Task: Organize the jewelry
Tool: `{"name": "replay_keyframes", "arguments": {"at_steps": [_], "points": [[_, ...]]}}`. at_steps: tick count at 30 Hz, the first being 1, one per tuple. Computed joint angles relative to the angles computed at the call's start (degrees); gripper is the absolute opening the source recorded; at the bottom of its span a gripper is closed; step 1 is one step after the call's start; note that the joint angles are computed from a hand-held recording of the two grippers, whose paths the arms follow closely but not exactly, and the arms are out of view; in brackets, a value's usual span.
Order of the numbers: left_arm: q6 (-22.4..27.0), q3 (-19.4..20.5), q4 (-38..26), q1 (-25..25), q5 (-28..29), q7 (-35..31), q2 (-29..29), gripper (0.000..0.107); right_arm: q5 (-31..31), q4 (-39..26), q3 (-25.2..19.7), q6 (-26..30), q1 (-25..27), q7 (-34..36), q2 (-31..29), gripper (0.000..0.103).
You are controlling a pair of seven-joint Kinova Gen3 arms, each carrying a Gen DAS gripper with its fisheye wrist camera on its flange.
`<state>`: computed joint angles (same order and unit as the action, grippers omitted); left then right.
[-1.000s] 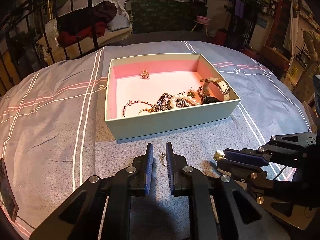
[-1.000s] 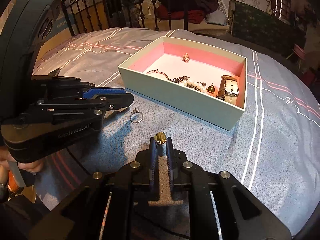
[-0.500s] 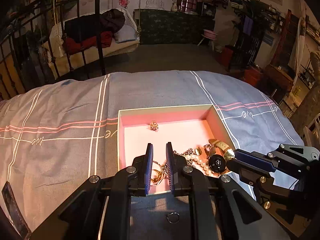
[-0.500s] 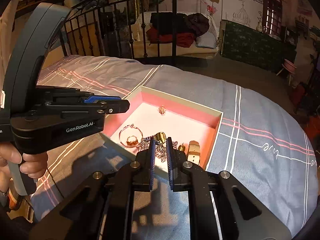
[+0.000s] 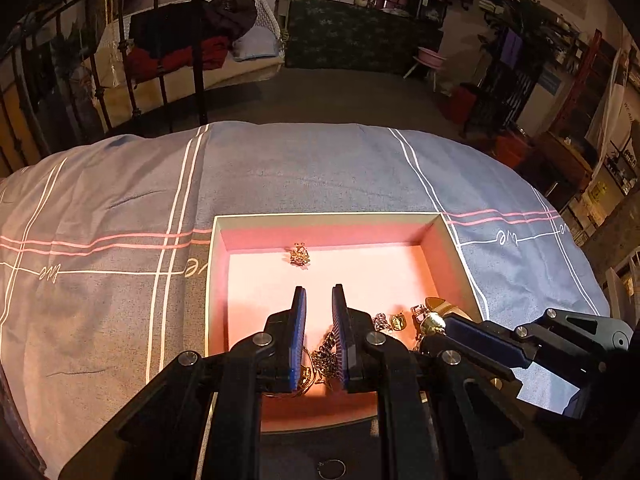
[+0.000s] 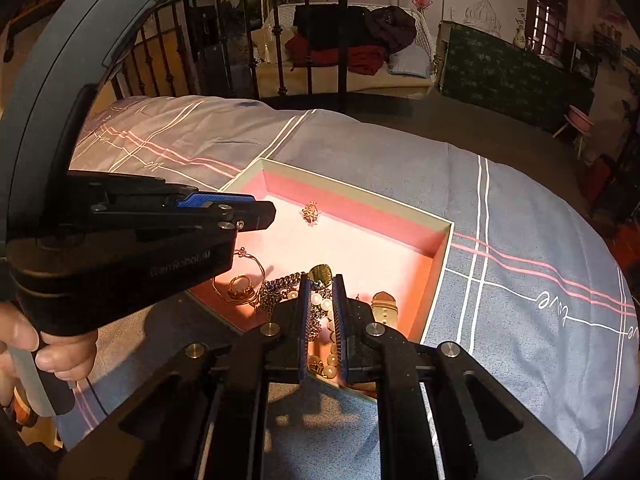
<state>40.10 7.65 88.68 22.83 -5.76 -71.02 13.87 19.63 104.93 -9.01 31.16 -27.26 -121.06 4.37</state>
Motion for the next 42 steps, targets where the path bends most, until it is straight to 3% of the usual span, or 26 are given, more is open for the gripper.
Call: {"name": "replay_keyframes", "arguments": {"at_steps": [1, 2, 3, 4, 6, 10, 18, 20, 23, 26, 28, 29, 30, 31, 34, 36, 37, 39, 40, 41, 42], "points": [[0.3, -0.1, -0.6, 0.0, 0.2, 0.4, 0.3, 0.014, 0.7, 0.1, -1.0, 0.0, 0.9, -0.9, 0.1, 0.016], [1.0, -0.3, -1.2, -0.1, 0.3, 0.9, 0.6, 0.037, 2.3, 0.0, -1.3, 0.5, 0.7, -2.8, 0.3, 0.041], [1.3, -0.8, -1.4, 0.3, -0.5, 2.3, 0.5, 0.079, 4.6, 0.2, -0.5, 0.9, -0.6, -5.1, 0.1, 0.061], [0.6, -2.1, -0.9, 1.6, -1.8, 4.4, 0.0, 0.097, 7.0, 0.6, 1.4, 1.3, -2.9, -7.5, -0.8, 0.088], [-1.7, -1.7, 1.1, 1.4, -3.6, 5.9, -1.5, 0.096, 11.6, 1.8, 2.8, 1.6, -5.6, -12.1, -2.1, 0.09], [-3.4, -1.3, 4.9, 2.6, -7.6, 7.5, -4.0, 0.097, 16.6, 4.8, -1.5, 2.1, -2.6, -19.3, -3.8, 0.09], [-9.9, 2.7, 19.9, 0.9, -6.2, 6.6, -12.1, 0.096, 7.9, 13.5, -5.5, 2.6, -0.7, -19.1, -8.7, 0.092], [-10.7, 3.4, 21.8, 1.4, -7.1, 7.0, -11.8, 0.094, 5.0, 15.0, -6.2, 2.6, -0.7, -17.6, -8.7, 0.092], [-10.2, 4.6, 21.8, 1.7, -5.9, 4.0, -9.9, 0.076, 3.9, 15.8, -7.4, 3.2, -1.4, -17.2, -8.0, 0.092], [-10.1, 4.3, 21.0, 3.2, -7.4, 4.5, -8.1, 0.067, 4.1, 15.8, -7.7, 3.1, -1.8, -17.4, -8.2, 0.092], [-10.5, 3.8, 20.8, 3.9, -8.0, 4.2, -7.4, 0.052, 3.5, 15.5, -7.4, 2.4, -1.7, -16.5, -8.0, 0.092], [-10.6, 2.5, 20.8, 4.8, -7.7, 3.7, -7.2, 0.037, 2.9, 15.1, -7.1, 2.4, -1.7, -15.6, -7.6, 0.092], [-11.0, 2.1, 20.9, 4.7, -6.4, 2.4, -7.3, 0.022, 2.6, 14.4, -7.0, 2.5, -1.7, -14.8, -7.0, 0.092], [-11.5, 2.4, 21.3, 3.6, -4.2, 0.3, -7.7, 0.016, 2.6, 13.5, -6.8, 2.5, -1.8, -14.2, -6.2, 0.092], [-12.5, 5.7, 22.6, -2.7, 2.8, -5.5, -8.6, 0.006, 2.1, 11.2, -6.0, 2.1, -2.5, -12.0, -3.5, 0.092], [-13.2, 4.0, 23.5, -2.6, 6.5, -8.4, -9.4, 0.004, 0.8, 9.7, -5.3, 2.0, -3.1, -10.2, -1.8, 0.092], [-13.4, 3.4, 24.0, -2.4, 7.5, -9.1, -9.8, 0.004, -0.2, 9.4, -5.0, 1.6, -3.3, -9.0, -1.4, 0.092], [-13.7, 3.4, 24.7, -2.9, 8.2, -9.5, -10.6, 0.004, -1.9, 9.1, -4.6, 1.0, -3.8, -6.9, -1.0, 0.075], [-13.9, 3.1, 25.0, -2.8, 8.5, -9.8, -11.0, 0.004, -2.6, 9.7, -3.7, 0.3, -4.6, -6.0, -1.7, 0.055], [-14.0, 3.0, 25.2, -3.2, 9.8, -10.9, -11.4, 0.004, -4.3, 10.1, -3.4, -0.4, -4.4, -4.2, -2.4, 0.022], [-13.9, 3.0, 25.3, -3.9, 12.0, -12.8, -11.8, 0.004, -6.6, 10.6, -4.0, -1.6, -3.1, -2.2, -2.9, 0.006]]}}
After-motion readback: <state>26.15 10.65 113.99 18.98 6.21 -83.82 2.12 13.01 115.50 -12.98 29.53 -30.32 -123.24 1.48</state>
